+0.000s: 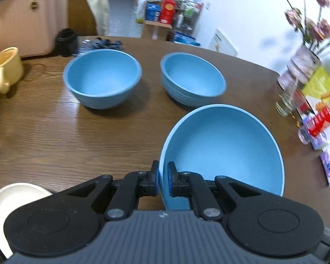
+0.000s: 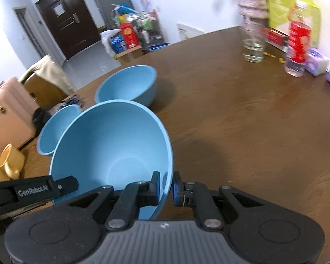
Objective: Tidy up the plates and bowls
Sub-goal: 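Lift the blue bowl with both tools and carry it over the other bowls, then lower the blue bowl onto the table beside the plate stack with both tools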
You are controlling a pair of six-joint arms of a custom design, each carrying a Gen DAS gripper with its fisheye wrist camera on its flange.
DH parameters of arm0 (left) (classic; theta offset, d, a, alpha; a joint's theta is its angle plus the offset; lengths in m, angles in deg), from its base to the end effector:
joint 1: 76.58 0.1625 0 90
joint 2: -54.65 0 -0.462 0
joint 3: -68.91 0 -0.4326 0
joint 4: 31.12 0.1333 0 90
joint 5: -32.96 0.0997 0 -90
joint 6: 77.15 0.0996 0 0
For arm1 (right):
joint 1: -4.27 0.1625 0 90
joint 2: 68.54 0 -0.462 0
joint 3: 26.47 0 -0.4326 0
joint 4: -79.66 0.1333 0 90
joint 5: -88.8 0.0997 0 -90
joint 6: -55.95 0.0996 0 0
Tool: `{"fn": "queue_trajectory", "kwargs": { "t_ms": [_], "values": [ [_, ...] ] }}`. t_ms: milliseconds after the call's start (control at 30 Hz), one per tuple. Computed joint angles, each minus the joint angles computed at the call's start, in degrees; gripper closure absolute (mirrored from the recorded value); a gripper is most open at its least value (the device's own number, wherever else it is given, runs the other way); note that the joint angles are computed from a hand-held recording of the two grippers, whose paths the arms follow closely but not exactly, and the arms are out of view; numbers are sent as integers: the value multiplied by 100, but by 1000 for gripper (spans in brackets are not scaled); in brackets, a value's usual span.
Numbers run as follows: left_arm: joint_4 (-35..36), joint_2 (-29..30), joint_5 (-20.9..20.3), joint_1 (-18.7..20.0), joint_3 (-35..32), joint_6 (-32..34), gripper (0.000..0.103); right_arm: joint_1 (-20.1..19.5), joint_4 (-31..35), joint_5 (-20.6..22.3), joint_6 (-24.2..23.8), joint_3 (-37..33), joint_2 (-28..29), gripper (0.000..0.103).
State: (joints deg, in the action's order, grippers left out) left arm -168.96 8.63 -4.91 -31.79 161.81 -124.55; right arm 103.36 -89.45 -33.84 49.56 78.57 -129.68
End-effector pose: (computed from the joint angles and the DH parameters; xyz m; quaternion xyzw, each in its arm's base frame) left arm -0.3597 -0.6557 0.1197 -0.0208 0.8980 -0.3229 0.2981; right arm 0.1836 -0.6436 0.2561 0.0390 -0.9179 0.2965 0.2609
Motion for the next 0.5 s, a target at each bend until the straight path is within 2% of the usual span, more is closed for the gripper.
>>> {"fn": "queue_trajectory", "kwargs": {
  "t_ms": [500],
  "values": [
    [-7,731,-456,92,-642,468,95,-487,-163,-160,-40,22,-138,92]
  ]
}}
